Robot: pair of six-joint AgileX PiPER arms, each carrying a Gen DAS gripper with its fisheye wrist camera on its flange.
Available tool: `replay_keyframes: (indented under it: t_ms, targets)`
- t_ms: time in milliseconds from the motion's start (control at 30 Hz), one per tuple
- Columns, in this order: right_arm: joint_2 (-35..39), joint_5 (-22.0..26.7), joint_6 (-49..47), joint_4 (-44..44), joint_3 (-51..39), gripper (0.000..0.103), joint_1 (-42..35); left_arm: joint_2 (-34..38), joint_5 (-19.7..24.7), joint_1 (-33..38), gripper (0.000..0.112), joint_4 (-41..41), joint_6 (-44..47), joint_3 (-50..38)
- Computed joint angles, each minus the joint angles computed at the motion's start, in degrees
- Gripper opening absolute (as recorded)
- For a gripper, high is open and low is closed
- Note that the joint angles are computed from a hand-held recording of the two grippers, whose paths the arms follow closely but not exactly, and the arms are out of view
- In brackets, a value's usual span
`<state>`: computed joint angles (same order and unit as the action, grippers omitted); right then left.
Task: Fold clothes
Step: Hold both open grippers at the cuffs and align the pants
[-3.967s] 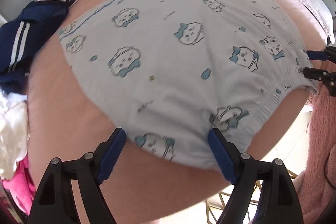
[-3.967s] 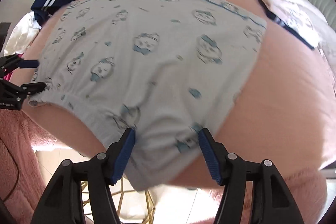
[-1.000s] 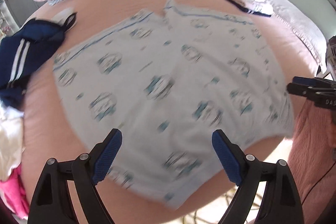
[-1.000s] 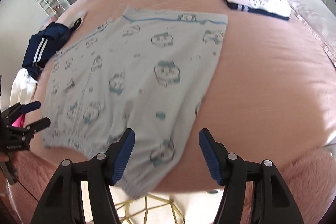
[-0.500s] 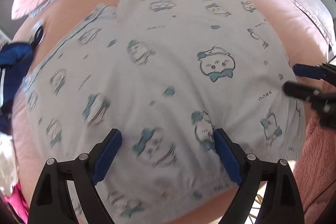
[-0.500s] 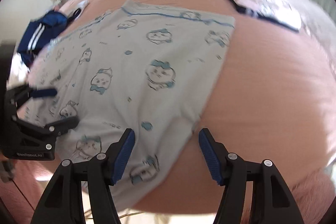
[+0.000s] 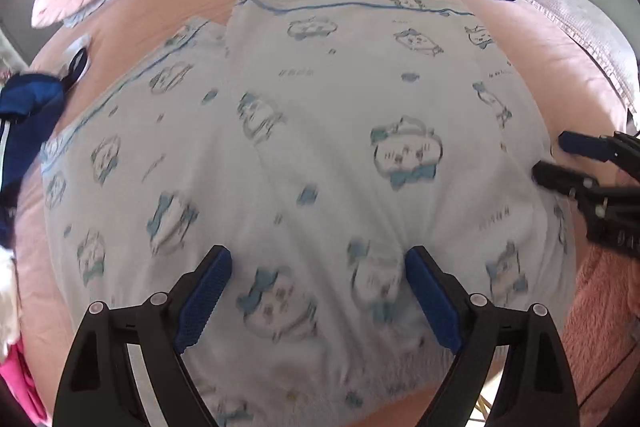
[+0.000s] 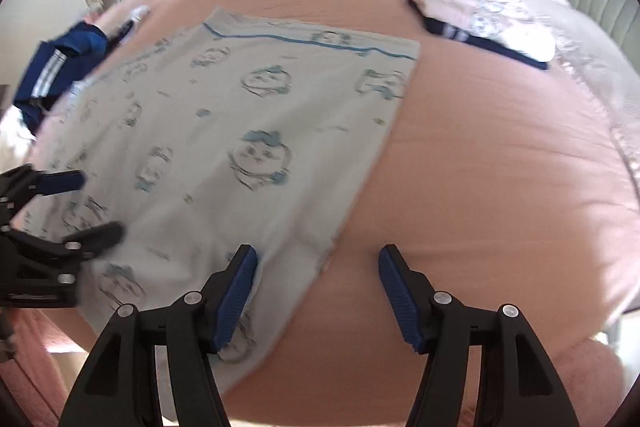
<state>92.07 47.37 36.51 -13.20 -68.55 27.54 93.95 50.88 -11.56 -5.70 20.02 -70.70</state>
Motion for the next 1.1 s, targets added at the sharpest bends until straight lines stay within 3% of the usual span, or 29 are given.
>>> replay_keyframes:
  t_ms: [67,133,233,367,533,667,833,1033,1100]
  targets:
    - [-2.0,0.0,2.0,0.2,1.5,0.063,-0.3,-2.8,0.3,3.0,0.089,-4.3,2.2,2.3]
    - [-4.3,-2.8,-1.4,6.7,3.3,0.063,-2.2,-4.3,2.6,7.0,0.089,-10.8,5.3,3.3]
    - [-5.1,-4.5,-5.2,13.0,4.7,0.063,-1.9,-5.4,3.5,9.0,0.089,-11.5,5.0,4.3]
    - [-4.7,-1.8,2.0,6.7,4.6,0.063,2.5,-7.9,4.7,11.4,0.089,-10.6,5.8,5.0]
    - [-3.7,7.1,7.3,0.8,2.6,0.063,7.0,-10.9,5.8,16.6,0.089,-12.8,10.4,8.3]
    - [-4.9,9.9,11.3,-1.8,3.4,0.064,8.4,-11.6,5.1,17.3,0.089,-13.7,11.8,10.0]
    - [-11.1,2.7,19.6,-6.0,8.7,0.064,8.6,-12.4,2.8,15.5,0.089,-13.4,11.6,10.8]
    - [-2.8,7.5,14.2,-7.3,2.7,0.065,9.7,-13.0,2.2,15.1,0.089,-13.0,12.1,12.3]
    - [-3.2,7.9,14.1,-8.5,3.7,0.066,10.0,-13.2,2.4,15.6,0.089,-13.2,12.6,12.6]
